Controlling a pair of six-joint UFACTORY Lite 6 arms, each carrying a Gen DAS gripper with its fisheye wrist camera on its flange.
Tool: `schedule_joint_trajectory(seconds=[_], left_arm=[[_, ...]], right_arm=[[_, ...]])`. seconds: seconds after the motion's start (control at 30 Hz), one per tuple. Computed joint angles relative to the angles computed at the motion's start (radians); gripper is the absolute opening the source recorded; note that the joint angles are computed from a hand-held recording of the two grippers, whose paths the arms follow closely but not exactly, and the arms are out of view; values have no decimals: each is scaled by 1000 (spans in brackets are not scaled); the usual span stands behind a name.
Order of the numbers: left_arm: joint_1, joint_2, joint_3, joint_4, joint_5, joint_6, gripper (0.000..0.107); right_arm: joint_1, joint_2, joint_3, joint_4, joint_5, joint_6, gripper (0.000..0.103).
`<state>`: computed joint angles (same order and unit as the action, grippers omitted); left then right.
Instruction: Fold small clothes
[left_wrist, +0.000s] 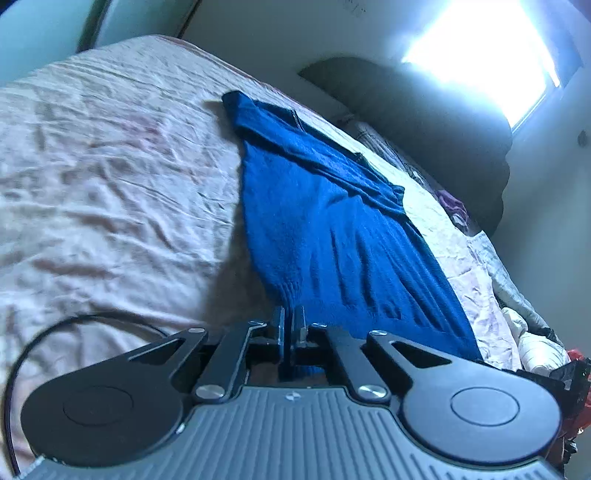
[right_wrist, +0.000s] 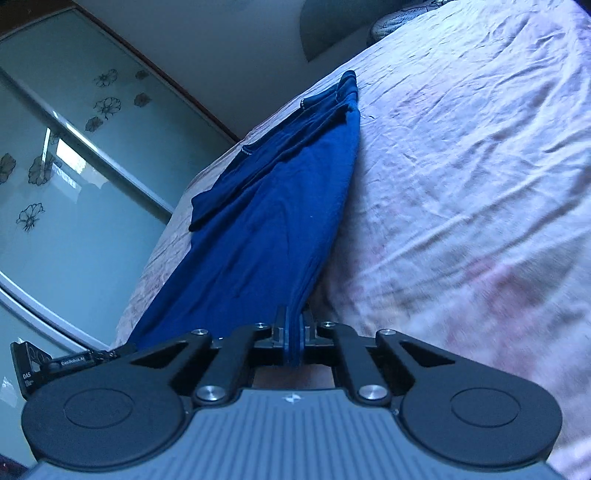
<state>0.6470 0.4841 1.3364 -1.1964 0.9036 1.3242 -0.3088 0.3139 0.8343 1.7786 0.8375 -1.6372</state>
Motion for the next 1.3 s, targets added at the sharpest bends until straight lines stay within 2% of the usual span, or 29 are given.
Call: schedule_joint_trajectory(seconds=[0.17,0.2,0.23,0.27,0.3,0.33,0.37,0.4,0.43,0.53,0.6,0.67,0.73,0.83,0.87,0.9,0.93,0.97,1.0,1.07,1.17,1.3], left_arm=[[48,-17,-18,18,36,31,3],[48,7,8,24,58,10,7],[45,37,41,31,77,-17,16],[38,61,68,38,83,-48,43],[27,86,94,38,82,-72,80],[12,107,115,31,73,-79,95],[-1,109,112,12,45,-69,103],[-19,105,109,-10,12,-44,102],[-38,115,126,-4,-1,-29,102],[-96,188,226,47,-12,-63,102],[-119,266,309,73,24,-115,102],[-133,349,381,74,75,-167,102],[-133,376,367,-2,92,-131,102],[-138,391,362,-30,120,-106,100],[-141,374,337,-37,107,-86,96],[-143,359,318,-35,98,-71,82],[-145,349,307,-20,95,-69,67],[-151,353,319,15,99,-95,30],[-161,360,334,58,92,-131,15],[-172,330,283,53,37,-97,9],[-174,241,169,-3,-14,8,7],[-123,143,87,-37,39,82,7]], right_arm=[[-56,-107,-100,-37,-5,-19,3],[-53,-124,-116,1,-36,-40,4],[-54,-128,-128,59,-61,-86,4],[-61,-115,-123,79,-61,-99,6],[-71,-85,-104,80,-47,-89,10],[-80,-41,-72,68,-21,-70,25],[-82,-4,-45,62,-4,-60,39],[-72,30,-22,90,-2,-65,73],[-58,53,-12,130,5,-93,83],[-37,169,109,85,51,-38,82],[-10,240,184,86,79,-11,81],[15,301,251,81,102,9,75],[42,361,314,73,127,47,65],[123,406,365,118,99,12,62],[150,398,364,136,72,-24,62],[177,384,362,148,34,-51,58],[203,364,358,163,-22,-67,35],[218,354,367,146,-78,-41,17],[221,359,381,122,-99,-7,10],[219,343,358,139,-105,-34,10],[228,279,293,172,-123,-87,9],[189,197,220,131,-78,-77,9]])
